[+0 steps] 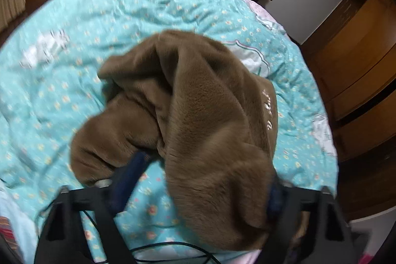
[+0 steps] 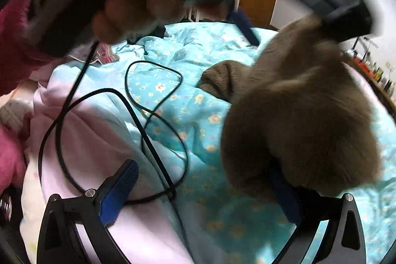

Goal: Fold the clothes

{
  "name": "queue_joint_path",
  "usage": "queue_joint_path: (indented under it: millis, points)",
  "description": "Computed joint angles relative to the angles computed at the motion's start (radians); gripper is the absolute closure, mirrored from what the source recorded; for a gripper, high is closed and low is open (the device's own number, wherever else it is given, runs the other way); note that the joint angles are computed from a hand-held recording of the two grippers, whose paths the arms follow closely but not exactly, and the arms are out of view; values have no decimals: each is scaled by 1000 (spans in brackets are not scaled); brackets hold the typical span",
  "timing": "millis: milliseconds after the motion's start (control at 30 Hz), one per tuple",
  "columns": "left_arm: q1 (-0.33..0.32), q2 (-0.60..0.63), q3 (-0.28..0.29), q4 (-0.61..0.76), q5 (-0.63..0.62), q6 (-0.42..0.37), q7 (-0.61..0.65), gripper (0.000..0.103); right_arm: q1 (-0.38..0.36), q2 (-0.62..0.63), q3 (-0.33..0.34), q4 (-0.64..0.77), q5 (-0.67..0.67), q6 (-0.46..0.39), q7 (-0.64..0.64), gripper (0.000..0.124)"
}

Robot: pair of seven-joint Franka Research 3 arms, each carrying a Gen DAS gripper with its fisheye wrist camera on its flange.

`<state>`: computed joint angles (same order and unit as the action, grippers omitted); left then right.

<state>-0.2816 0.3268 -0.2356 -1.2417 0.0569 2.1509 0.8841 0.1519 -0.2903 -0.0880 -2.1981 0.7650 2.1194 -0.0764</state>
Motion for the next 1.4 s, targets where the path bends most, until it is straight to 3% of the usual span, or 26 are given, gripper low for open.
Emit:
queue_joint_path:
  millis: [33, 167, 267, 367, 433, 500, 567, 700, 867, 900, 933, 967, 1033, 1133, 1233, 1333, 1400]
  points:
    - [10, -13, -4, -33, -22, 20, 4, 46, -8, 9, -21, 29, 7, -46, 8, 21]
    - [49, -60, -21, -160, -128, 117, 40, 51, -85, 136, -113, 251, 114, -343, 153, 21]
    - [61, -72, -32, -201, -186, 156, 78, 51, -152, 251, -127, 399, 247, -407, 356, 21]
    - [68, -82, -35, -230, -227, 180, 108, 51, -179, 339, -83, 509, 283, -302, 541, 21]
    - [69, -89, -32, -244, -237, 188, 110, 33, -179, 384, -42, 564, 254, -245, 594, 21]
    - [71, -102, -26, -268, -241, 203, 101, 23, -170, 433, 3, 627, 206, -217, 657, 29]
    - [81, -113, -28, -291, -274, 228, 108, 23, -153, 484, 45, 689, 140, -195, 722, 50]
    - [89, -113, -29, -295, -310, 248, 122, 22, -98, 583, 102, 789, -25, -158, 824, 61]
    - [89, -86, -33, -270, -328, 254, 122, 23, -70, 654, 123, 833, -153, -111, 930, 90]
    - [94, -85, -39, -279, -354, 268, 128, 28, -75, 650, 127, 826, -153, -102, 930, 93]
    - [99, -92, -42, -292, -374, 285, 133, 48, -81, 632, 127, 801, -152, -78, 924, 98]
    - [103, -98, -46, -305, -395, 301, 139, 60, -88, 610, 128, 774, -145, -51, 916, 101]
    - [110, -112, -51, -332, -438, 334, 152, 74, -107, 562, 125, 727, -109, -2, 899, 104]
    - [111, -160, -51, -387, -482, 409, 162, 80, -159, 517, 111, 713, 15, 31, 906, 105]
    - [106, -212, -42, -424, -507, 476, 162, 81, -193, 462, 84, 682, 96, 122, 923, 105]
    - [89, -259, -30, -440, -489, 542, 151, 81, -205, 410, 58, 630, 109, 249, 924, 105]
    - [71, -276, -24, -433, -437, 568, 125, 81, -219, 360, 42, 571, 135, 260, 900, 105]
